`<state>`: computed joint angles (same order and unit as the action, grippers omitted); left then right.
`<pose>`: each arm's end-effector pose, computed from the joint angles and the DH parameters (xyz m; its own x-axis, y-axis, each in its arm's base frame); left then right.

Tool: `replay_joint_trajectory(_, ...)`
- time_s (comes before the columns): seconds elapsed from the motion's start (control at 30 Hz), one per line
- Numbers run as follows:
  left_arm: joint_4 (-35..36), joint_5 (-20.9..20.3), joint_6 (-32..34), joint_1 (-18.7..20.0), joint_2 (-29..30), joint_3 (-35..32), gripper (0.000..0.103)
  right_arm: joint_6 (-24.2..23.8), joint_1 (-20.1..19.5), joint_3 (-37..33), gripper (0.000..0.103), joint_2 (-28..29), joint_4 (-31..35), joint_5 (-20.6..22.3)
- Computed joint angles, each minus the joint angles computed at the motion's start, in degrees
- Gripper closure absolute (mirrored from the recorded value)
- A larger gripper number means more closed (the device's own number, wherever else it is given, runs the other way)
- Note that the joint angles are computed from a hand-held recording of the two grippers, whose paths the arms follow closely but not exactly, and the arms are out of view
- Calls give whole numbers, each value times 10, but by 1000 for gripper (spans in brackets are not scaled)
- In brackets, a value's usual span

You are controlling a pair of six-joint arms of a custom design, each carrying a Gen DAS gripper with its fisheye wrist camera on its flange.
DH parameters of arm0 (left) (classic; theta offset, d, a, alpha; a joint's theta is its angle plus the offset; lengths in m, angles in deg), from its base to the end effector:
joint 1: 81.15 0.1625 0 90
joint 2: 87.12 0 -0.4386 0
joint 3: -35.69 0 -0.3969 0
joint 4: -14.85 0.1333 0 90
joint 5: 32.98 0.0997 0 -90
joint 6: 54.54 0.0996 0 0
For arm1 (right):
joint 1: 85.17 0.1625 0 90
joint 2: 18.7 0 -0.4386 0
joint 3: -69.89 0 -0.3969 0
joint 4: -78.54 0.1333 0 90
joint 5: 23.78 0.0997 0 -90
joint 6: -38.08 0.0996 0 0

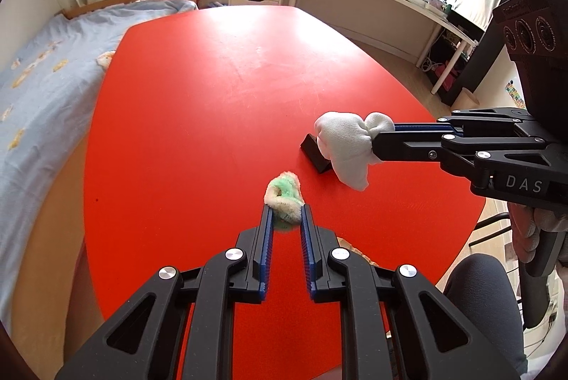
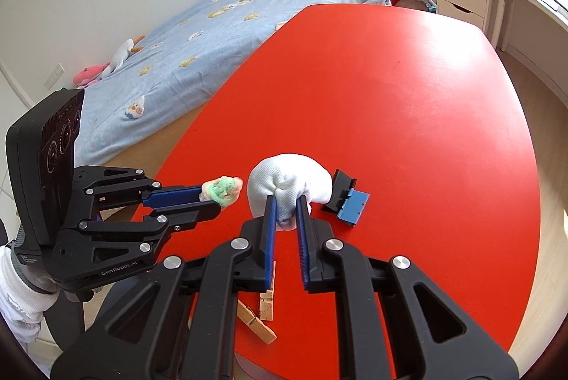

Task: Collect trash
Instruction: 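Carry the white sock and green-white ball off the table over the pink bin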

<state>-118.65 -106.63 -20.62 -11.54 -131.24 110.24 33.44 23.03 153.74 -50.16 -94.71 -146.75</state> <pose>-0.1191 -0.7834 0.1963 -0.5754 0.7374 -0.3537 0.7959 0.6044 -0.0346 0.3078 -0.6828 0.0564 -0.8596 -0.0628 0.5071 -0.3388 0.8131 -0.4735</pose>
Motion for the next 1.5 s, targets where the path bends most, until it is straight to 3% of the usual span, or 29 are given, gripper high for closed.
replay_joint_trajectory(0.43, -22, -19, 15, -15, -79, 85, 88, -3, 42, 113, 92, -49, -83, -51)
replay_joint_trajectory(0.77, -35, -33, 21, -20, -147, 174, 88, 20, 78, 199, 92, -73, -138, -61)
replay_joint_trajectory(1.13, -24, -39, 14, -21, -196, 243, 88, 61, 103, 251, 92, -73, -148, -70)
replay_joint_trajectory(1.5, 2, -35, 3, -11, -209, 277, 88, 112, 96, 284, 92, -60, -130, -52)
